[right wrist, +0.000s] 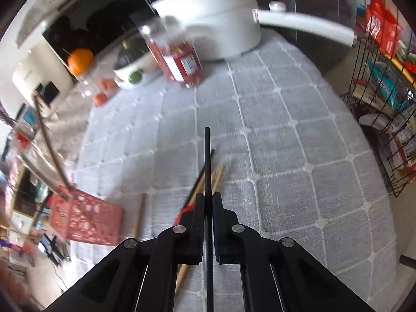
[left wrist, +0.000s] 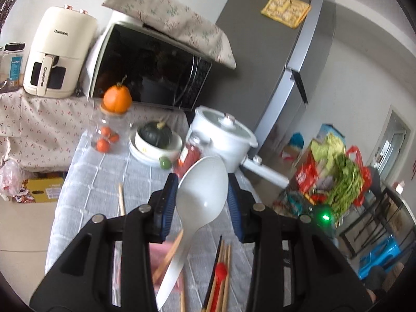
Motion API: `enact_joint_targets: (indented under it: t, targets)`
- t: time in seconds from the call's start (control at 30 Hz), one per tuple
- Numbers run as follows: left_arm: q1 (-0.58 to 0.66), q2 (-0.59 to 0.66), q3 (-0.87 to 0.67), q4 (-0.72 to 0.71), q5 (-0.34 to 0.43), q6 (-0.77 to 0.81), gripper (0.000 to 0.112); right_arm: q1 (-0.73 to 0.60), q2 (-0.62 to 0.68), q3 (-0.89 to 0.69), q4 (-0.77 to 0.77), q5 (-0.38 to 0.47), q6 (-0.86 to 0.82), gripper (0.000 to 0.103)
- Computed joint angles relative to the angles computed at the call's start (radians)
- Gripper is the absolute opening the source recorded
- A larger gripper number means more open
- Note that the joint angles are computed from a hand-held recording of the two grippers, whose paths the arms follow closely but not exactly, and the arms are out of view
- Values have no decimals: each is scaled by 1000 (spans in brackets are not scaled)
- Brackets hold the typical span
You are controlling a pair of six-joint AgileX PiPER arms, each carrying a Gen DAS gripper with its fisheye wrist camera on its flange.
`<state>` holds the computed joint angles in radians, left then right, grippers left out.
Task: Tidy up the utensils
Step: 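Lower the white spoon and black chopstick into the pink basket with both tools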
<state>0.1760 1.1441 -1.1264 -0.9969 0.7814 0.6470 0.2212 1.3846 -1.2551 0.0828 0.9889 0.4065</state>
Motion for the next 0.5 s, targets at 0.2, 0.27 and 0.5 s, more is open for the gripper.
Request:
enact_joint_targets:
  t: [0.2, 0.27, 0.5]
  targets:
    - [-4, 52, 12, -165, -73, 155, 39, 63, -113, -24, -19, -8, 51, 6]
    - [-21, 75, 17, -181, -105, 165, 39, 90, -148, -19, -43, -18, 77, 6]
    - [-99, 113, 36, -109, -175, 129, 39, 134, -189, -31, -94, -29, 117, 6]
